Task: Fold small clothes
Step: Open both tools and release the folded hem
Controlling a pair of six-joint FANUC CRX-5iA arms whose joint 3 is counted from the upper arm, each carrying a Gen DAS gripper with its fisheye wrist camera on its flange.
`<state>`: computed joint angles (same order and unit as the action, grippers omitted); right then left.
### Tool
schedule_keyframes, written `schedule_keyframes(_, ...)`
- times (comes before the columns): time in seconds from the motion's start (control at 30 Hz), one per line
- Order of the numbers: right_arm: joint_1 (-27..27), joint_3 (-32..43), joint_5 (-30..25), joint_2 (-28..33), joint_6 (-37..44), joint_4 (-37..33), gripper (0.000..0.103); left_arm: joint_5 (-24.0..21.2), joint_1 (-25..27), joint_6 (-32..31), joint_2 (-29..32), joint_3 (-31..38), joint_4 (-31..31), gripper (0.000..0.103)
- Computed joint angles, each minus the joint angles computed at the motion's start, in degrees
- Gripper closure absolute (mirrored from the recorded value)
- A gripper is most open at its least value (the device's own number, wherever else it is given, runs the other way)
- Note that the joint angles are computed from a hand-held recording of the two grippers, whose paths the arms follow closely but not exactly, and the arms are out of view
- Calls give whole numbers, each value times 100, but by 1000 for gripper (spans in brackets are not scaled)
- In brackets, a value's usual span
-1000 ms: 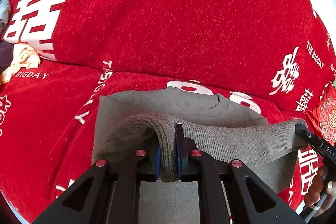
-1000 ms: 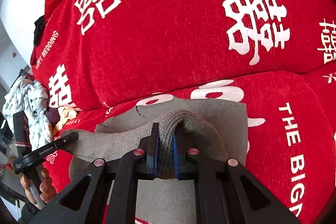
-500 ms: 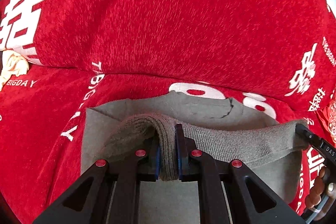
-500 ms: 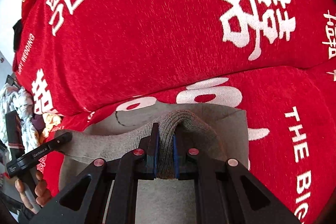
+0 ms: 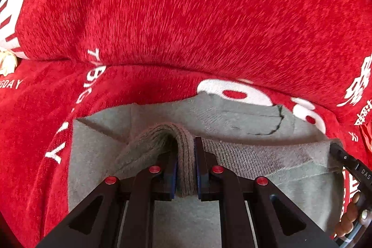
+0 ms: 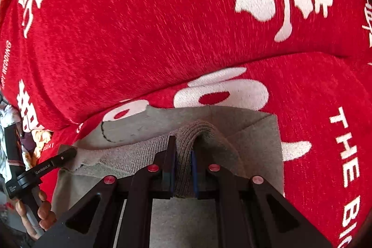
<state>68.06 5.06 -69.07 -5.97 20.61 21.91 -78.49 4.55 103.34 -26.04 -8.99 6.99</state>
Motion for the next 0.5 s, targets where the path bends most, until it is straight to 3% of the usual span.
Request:
schedule_keyframes(0.03, -23, 13, 3, 21, 19, -43, 91, -25, 46, -15, 24, -24, 54, 89)
schedule_keyframes(0.07, -45, 37, 2, 40, 45, -92, 89, -55, 116, -31, 42, -56, 135, 80)
schedule_keyframes(0.1, -75, 58, 9, 57, 39, -151, 86, -59, 216, -47, 31, -110, 249, 65)
schedule_keyframes(0.13, -105, 88, 14, 68, 60, -219, 85, -26, 313, -106, -8, -177, 388, 57)
schedule_keyframes(0.2, -134, 102, 68, 46, 92, -305, 79, 73, 395, -78, -119, -215, 441, 27)
schedule_keyframes(0.23, -116, 94, 85, 29, 90, -268, 76, 97, 390, -23, -153, -178, 388, 21)
schedule_keyframes(0.3, -68, 53, 97, -17, 42, -155, 61, 115, 461, -56, -240, -151, 417, 19)
schedule_keyframes(0.43, 96, -38, 13, -176, -205, 291, 58, 41, 969, -428, -576, -223, 796, 19)
schedule_keyframes(0.5, 240, -39, -143, -202, -229, 642, 57, 50, 983, -506, -674, -164, 734, 19)
